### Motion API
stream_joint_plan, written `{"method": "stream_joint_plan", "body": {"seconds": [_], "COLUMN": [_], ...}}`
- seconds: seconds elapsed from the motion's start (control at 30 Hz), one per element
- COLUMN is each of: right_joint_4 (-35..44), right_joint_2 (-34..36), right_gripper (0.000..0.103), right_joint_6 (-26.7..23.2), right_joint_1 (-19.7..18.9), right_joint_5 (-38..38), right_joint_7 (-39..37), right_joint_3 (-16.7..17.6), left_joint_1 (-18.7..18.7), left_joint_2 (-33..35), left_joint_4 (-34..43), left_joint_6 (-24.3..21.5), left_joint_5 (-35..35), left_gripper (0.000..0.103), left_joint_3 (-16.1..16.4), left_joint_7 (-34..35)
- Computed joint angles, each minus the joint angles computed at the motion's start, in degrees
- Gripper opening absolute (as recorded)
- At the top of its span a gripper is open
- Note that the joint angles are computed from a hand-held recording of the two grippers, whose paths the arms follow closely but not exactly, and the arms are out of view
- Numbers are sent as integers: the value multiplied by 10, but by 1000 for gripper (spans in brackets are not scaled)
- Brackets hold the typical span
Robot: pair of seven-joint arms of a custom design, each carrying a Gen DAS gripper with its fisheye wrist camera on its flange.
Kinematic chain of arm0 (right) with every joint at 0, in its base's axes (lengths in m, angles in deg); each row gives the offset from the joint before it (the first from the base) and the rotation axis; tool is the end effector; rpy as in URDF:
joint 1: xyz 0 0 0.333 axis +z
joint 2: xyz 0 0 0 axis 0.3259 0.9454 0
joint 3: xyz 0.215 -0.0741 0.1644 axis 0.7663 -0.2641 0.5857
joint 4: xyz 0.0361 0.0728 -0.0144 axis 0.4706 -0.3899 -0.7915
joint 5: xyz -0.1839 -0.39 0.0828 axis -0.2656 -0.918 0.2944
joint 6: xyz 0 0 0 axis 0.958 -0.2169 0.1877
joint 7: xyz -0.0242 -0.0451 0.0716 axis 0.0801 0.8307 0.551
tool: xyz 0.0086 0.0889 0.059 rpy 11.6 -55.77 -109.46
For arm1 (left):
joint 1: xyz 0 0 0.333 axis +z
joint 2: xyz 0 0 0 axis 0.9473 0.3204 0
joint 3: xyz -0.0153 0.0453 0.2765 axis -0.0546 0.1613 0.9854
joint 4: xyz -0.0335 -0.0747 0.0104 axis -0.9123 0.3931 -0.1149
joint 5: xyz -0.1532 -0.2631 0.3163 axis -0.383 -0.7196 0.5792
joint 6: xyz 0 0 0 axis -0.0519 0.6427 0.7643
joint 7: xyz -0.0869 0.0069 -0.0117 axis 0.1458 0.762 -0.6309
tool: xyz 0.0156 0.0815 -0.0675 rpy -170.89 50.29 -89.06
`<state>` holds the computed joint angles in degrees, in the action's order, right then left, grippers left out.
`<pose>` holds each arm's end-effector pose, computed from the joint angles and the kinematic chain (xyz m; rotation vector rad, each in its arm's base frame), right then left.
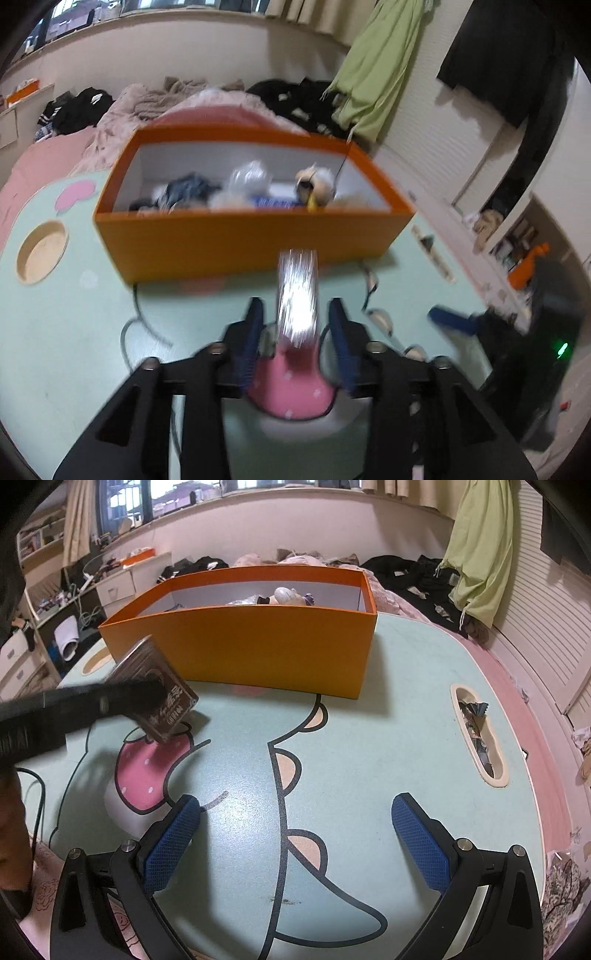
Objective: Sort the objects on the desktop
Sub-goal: 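Lift the brown card box out and set it on the table with left gripper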
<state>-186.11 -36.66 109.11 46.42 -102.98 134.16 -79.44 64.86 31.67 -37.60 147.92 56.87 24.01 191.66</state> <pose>0.6093 0.3231 0.3455 -1.9065 1.6944 -0.6067 0.6761 -0.2677 0.3954 -1.6199 2.2110 -1.0998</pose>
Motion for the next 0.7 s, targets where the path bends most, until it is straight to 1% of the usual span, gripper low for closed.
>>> {"method": "stream_joint_plan", "body": {"seconds": [0.03, 0.07, 0.1, 0.13, 0.17, 0.2, 0.23, 0.27, 0.3, 0.33, 0.37, 0.4, 0.43, 0.5, 0.57, 0.7], "right_joint_4": [0, 1, 1, 1, 2, 1, 2, 3, 2, 3, 0, -2, -2, -6, -6, -4], "right_joint_2": [0, 1, 1, 1, 2, 2, 2, 2, 2, 3, 1, -2, -2, -6, -7, -5], "right_gripper": [103, 103, 103, 103, 103, 103, 103, 103, 103, 103, 103, 103, 103, 103, 103, 103], "right_joint_6": [-1, 0, -1, -1, -2, -1, -1, -2, -1, -4, -3, -7, -7, -8, -9, -10], "right_joint_1": [1, 1, 1, 1, 2, 2, 2, 3, 2, 5, 6, 9, 9, 6, 3, -1], "right_joint_5": [0, -1, -1, -2, -2, -2, -2, -3, -3, -7, -10, -18, -23, -26, -30, -32], "right_joint_7": [1, 1, 1, 2, 3, 3, 3, 5, 4, 9, 22, 32, 38, 43, 45, 45], "right_joint_3": [0, 0, -1, -1, -1, -1, -1, -1, -1, -4, -6, -11, -11, -9, -7, -5], "left_joint_1": [-16, -29, -46, -66, -69, -67, -71, -75, -84, -90, -79, -85, -99, -106, -97, -86], "left_joint_2": [-12, -25, -39, -58, -68, -77, -81, -80, -73, -61, -49, -50, -47, -46, -45, -44], "left_joint_4": [-18, -36, -55, -83, -96, -110, -117, -117, -106, -87, -74, -81, -75, -72, -73, -76], "left_joint_6": [13, 29, 44, 62, 70, 76, 72, 61, 40, 7, -13, -3, -15, -27, -29, -26], "left_joint_5": [28, 52, 87, 131, 148, 162, 182, 202, 231, 255, 243, 271, 309, 357, 367, 380], "left_gripper": [52, 63, 70, 81, 83, 83, 83, 83, 83, 83, 88, 91, 93, 95, 103, 103], "left_joint_3": [20, 34, 55, 79, 83, 83, 87, 94, 104, 112, 102, 111, 127, 137, 129, 119], "left_joint_7": [-22, -42, -75, -116, -131, -138, -154, -174, -202, -227, -224, -250, -290, -334, -347, -360]}}
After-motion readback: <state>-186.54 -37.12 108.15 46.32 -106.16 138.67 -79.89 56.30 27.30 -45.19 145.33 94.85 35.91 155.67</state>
